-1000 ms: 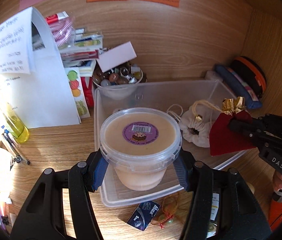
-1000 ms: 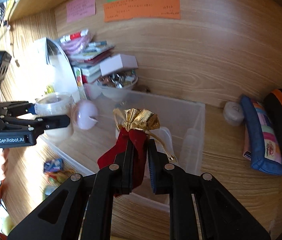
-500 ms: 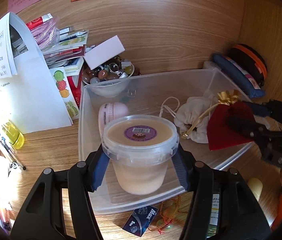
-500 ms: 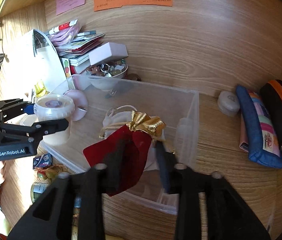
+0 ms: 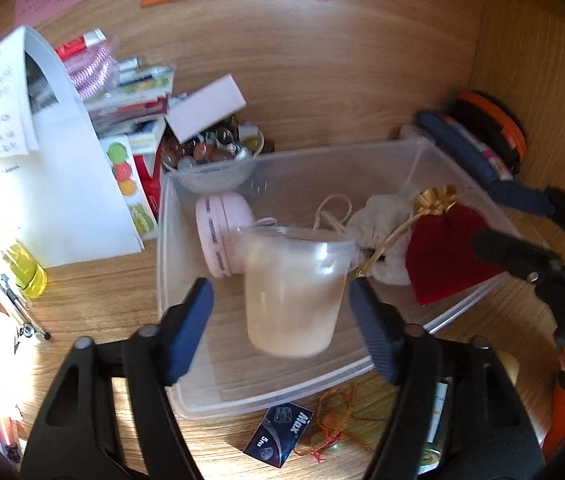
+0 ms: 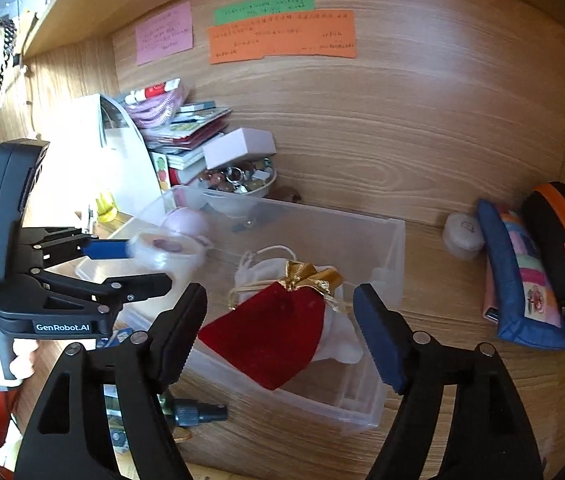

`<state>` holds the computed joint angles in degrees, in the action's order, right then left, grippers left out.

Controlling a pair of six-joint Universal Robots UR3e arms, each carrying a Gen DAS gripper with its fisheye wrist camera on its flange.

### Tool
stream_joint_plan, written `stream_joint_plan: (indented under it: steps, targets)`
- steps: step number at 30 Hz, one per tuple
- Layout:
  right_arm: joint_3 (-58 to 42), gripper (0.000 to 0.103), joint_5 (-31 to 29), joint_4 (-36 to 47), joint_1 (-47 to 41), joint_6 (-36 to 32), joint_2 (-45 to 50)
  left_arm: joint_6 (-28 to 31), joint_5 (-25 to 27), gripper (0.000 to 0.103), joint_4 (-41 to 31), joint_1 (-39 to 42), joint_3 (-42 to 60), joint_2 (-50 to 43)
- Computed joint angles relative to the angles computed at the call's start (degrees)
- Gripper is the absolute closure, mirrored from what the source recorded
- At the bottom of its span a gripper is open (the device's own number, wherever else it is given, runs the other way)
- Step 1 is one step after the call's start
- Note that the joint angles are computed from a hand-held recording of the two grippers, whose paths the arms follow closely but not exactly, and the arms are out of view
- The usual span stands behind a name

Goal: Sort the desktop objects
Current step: 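Lower the tub into the clear box with left tool while right tool releases the red pouch there, then move both tools back toward the green jar and cream lotion bottle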

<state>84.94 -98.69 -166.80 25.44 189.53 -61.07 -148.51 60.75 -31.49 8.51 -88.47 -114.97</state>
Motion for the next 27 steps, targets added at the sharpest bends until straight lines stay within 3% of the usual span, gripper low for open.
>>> stream_joint_plan:
  steps: [5, 11, 20, 27]
  targets:
    - [0.83, 0.026, 2.10, -0.89, -0.93, 0.44, -0.47, -0.61, -0.36, 0.022, 4.03, 1.23, -4.54, 3.96]
    - [1.59, 0.026, 5.09, -1.08, -1.71, 0.26, -1.03, 0.25, -0.38, 0.022, 3.76, 3.28, -8.96, 8.96]
    - [2.63, 0.026, 4.94, 0.20, 0.31, 0.82, -4.05, 2.20, -2.49, 0.007, 8.52, 8.95, -20.58, 20.24]
    - [9.43, 0.021, 3.62, -2.54, 2.15, 2.32, -10.10, 5.48, -6.16, 0.005, 6.55, 13.53, -26.39, 27.49]
